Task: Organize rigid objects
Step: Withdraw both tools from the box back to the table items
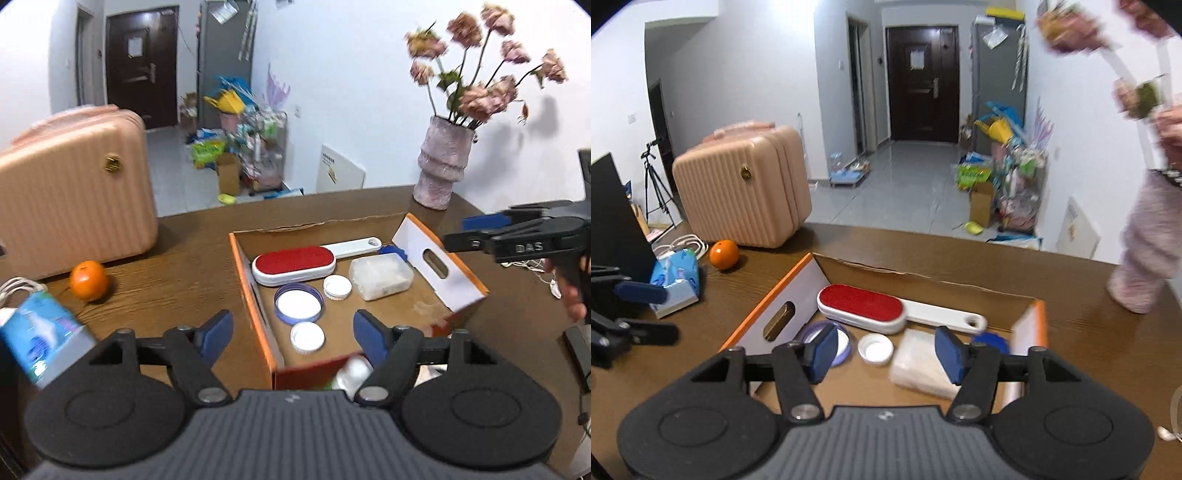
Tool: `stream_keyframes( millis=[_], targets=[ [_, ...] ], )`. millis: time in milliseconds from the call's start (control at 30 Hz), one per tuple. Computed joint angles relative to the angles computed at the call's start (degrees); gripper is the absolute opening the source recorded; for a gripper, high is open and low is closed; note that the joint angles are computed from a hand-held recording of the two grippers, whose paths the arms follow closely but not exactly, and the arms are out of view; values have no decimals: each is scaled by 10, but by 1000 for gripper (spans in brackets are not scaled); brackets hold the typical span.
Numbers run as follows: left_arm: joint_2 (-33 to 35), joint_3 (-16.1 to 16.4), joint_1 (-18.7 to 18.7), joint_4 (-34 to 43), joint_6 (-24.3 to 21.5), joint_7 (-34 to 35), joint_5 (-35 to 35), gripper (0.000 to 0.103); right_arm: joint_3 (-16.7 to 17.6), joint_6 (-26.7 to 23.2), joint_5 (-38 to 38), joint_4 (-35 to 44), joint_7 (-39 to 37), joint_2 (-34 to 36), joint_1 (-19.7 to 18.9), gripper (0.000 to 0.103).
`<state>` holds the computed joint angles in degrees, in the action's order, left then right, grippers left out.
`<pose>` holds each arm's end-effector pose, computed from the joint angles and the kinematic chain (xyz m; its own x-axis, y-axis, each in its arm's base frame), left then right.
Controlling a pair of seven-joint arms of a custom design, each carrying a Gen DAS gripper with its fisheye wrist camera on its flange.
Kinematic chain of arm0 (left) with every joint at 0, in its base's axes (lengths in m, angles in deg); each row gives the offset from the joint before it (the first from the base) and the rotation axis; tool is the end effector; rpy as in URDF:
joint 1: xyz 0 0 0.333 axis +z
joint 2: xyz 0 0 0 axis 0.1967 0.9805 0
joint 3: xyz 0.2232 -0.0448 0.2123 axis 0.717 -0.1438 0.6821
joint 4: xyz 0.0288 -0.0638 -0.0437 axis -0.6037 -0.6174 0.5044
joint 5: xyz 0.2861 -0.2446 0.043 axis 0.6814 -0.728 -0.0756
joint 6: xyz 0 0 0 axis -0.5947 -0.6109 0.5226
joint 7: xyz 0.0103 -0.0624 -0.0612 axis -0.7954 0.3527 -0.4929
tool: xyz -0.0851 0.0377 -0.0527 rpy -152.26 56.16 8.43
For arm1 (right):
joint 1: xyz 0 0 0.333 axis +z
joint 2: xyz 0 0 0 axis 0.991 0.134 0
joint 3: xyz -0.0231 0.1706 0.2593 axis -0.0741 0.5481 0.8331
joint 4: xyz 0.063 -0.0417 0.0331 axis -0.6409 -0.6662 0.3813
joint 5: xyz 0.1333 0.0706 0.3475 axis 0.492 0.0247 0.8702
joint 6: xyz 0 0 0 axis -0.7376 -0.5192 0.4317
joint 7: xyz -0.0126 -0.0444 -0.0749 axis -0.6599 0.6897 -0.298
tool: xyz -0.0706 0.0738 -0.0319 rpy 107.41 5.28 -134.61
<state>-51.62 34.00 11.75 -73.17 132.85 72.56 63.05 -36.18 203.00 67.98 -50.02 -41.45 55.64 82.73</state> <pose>0.5034 -0.1498 0.4600 0.0302 -0.9979 0.0579 -0.6240 -0.0640 -0.7788 0.6822 0.0678 0.4388 0.6513 -0.7525 -0.0978 -0.5219 -0.3507 -0.7776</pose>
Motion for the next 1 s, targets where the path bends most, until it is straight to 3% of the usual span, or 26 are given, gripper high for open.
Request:
stream_keyframes(
  millis=[133, 267, 400, 533, 667, 800, 900, 1000],
  targets=[
    [-91, -37, 8, -54, -18, -115, 82, 80, -10, -12, 69, -98, -77, -89, -27, 61],
    [-156, -73, 6, -93, -35, -151, 94, 84, -44, -47, 131, -184, -144, -169, -28, 62],
    [-212, -132, 14, -131, -68, -294, 185, 88, -85, -77, 205, -270, -234, -243, -20, 68],
    [-240, -158, -28, -172, -108, -393, 216, 88, -126, -107, 242, -354, -299, -301, -11, 69],
    [-250, -210, -78, -201, -205, -458, 210, 92, -155, -126, 278, -435, -373, -349, -11, 70],
    [-238, -241, -127, -218, -258, -526, 210, 94, -171, -132, 328, -510, -446, -390, -17, 70],
    [-222, -246, -160, -226, -280, -558, 204, 94, -179, -138, 340, -558, -471, -414, -26, 70],
    [-203, -229, -184, -229, -271, -569, 215, 95, -186, -147, 340, -597, -487, -431, -37, 70]
  ],
)
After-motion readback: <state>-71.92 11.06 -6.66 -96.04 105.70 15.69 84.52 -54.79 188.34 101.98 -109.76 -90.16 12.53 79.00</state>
